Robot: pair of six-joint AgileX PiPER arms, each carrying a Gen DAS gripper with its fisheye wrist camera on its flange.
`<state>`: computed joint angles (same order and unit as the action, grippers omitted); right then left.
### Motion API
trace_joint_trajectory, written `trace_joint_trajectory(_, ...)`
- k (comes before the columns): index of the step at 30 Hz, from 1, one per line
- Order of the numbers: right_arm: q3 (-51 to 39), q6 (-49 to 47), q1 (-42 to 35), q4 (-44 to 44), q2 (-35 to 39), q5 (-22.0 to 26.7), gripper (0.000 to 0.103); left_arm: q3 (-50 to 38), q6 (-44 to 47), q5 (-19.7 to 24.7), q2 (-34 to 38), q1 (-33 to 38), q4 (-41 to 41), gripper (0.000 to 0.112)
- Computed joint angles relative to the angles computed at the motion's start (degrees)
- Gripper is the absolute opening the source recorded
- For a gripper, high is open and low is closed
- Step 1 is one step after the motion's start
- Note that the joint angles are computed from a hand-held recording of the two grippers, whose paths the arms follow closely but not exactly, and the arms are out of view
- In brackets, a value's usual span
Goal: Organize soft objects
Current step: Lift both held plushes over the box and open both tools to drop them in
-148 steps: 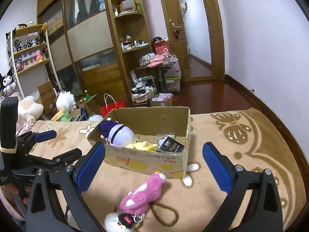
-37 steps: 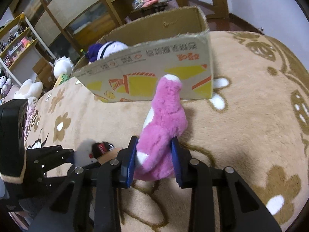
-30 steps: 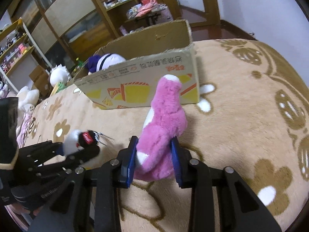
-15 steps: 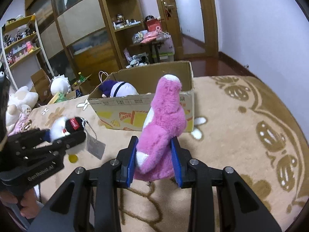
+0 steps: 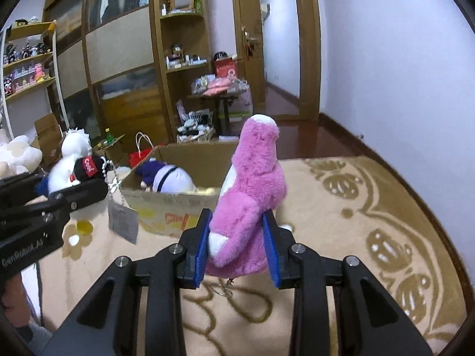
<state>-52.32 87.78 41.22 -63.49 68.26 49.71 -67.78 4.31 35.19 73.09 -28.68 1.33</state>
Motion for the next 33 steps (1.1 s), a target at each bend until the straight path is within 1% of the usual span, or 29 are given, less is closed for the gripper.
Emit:
trace_joint_trajectory(3, -1.19, -2.06, -1.64, -0.21, 0.26, -1.12, 0.035, -2.45, 0.66, -0.22, 1.81, 0.62, -0.34, 0.032)
trace_joint_trajectory(6, -2.64, -4.67, -4.17, -0.1, 0.22, -3.34, 0.035, -5.09, 1.1, -1.09, 3.74, 1.03, 0.09, 0.032)
trace_joint_trajectory(10, -4.47, -7.21, -6.75, -0.17, 0.84, -4.95, 0.035, -9.83, 3.91, -1.54, 7.56, 2.3, -1.99, 0.032)
trace_joint_trajectory(15, -5.42, -10.29, -11.05, 1.54, 1.72, -9.04, 0.035, -14.71, 4.32, -1.67, 12.24, 2.98, -2.49, 0.032)
trace_joint_trajectory(17, -5.98, -10.77, -12.1, 1.3, 2.51, -9.78, 0.035, -15.79, 5.99, -2.47, 13.53, 3.85, -5.13, 0.033)
trace_joint_trajectory(19, -6.91, -12.04, -13.37, 1.83, 3.48, -10.89, 0.035, -16.43, 6.07, -2.84, 14.48, 4.18, -5.64, 0.033)
trace_joint_trajectory(23, -9.18, -13.86, -16.15, 2.55, 5.94, -13.74, 0.035, -19.2, 7.75, -2.18, 18.28, 5.18, -8.74, 0.033)
trace_joint_trajectory(25, -9.53, -13.67, -17.27, 2.05, 6.72, -15.26, 0.035, -19.75, 8.32, -2.57, 19.71, 5.52, -9.89, 0.033)
trace_joint_trajectory(30, -9.1, -10.56, -19.48, -1.82, 8.44, -19.19, 0.036, -22.09, 10.65, -1.69, 23.38, 6.4, -13.57, 0.033)
trace_joint_trajectory(33, -8.97, -9.33, -21.38, -3.03, 9.54, -22.47, 0.036, -23.32, 11.92, -0.72, 25.21, 6.93, -15.93, 0.034)
